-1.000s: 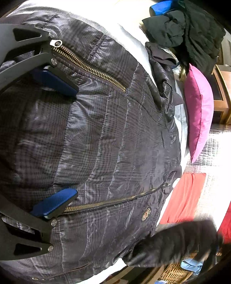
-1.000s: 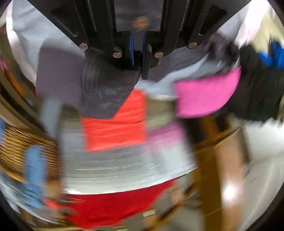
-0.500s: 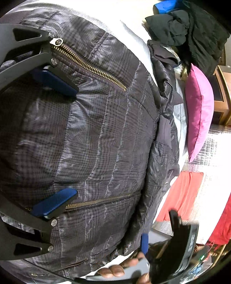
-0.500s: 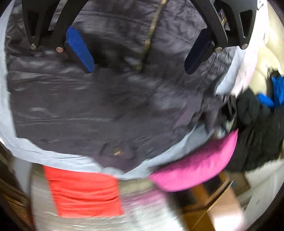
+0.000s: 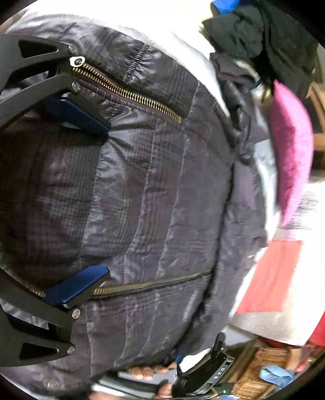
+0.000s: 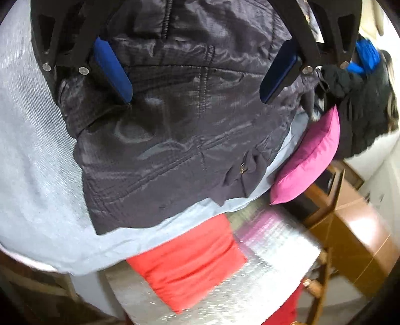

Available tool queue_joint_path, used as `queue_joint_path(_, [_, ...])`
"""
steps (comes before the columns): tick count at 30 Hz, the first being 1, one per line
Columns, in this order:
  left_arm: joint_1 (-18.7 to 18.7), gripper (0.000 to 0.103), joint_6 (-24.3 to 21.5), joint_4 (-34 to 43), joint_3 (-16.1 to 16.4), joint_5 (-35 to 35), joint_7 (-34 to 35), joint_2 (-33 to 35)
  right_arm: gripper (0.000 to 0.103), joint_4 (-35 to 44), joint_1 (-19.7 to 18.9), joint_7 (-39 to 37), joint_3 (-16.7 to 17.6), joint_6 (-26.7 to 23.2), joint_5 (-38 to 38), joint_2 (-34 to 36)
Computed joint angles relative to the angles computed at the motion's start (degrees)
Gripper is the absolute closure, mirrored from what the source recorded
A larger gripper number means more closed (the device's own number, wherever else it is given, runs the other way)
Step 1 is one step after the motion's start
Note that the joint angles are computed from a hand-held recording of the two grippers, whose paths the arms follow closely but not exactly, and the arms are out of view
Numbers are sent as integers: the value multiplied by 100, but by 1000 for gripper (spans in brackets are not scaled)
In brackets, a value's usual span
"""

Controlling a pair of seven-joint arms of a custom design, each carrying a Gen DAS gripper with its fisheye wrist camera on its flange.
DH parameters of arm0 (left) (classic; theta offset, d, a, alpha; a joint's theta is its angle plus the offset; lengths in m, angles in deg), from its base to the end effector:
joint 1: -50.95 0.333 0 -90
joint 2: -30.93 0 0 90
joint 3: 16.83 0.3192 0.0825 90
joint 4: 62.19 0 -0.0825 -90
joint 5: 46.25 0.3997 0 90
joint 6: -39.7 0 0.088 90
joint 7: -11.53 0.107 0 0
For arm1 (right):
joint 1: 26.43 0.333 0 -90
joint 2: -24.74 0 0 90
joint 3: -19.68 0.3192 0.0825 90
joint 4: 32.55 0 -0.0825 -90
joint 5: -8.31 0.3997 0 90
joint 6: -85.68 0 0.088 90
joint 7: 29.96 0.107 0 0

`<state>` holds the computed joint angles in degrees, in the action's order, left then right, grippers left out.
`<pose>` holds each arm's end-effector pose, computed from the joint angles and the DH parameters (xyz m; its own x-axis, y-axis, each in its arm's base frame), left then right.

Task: Fold large clothes

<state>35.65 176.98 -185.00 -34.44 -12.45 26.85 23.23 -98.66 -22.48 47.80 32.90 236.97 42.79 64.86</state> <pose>0.4692 -0.3046 0.4974 0.3221 -0.9422 0.0926 -0.7512 -0.3139 -0.5806 0.7948 0.1622 0.4807 0.1968 -0.8168 -0.5424 -0.7517 0.2294 -0.6183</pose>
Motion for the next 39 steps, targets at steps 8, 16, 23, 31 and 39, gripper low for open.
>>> queue_joint_path(8, [482, 0, 1012, 1004, 436, -713, 853, 482, 0, -443, -719, -1719, 986, 547, 1752, -38])
queue_joint_path(16, [612, 1, 483, 2641, 942, -1959, 1228, 2080, 0, -473, -596, -2102, 777, 475, 2311, -94])
queue_joint_path(23, [498, 102, -145, 3285, 1221, -1623, 906, 2500, 0, -501, -519, -2214, 654, 454, 2505, -129])
queue_joint_path(31, [382, 102, -94, 3034, 1228, -627, 558, 2400, 0, -507, -456, -2204, 580, 477, 2520, -136])
queue_joint_path(39, [323, 10, 273, 2841, 1295, -413, 192, 2266, 0, -485, -439, -2171, 570, 492, 2479, -122])
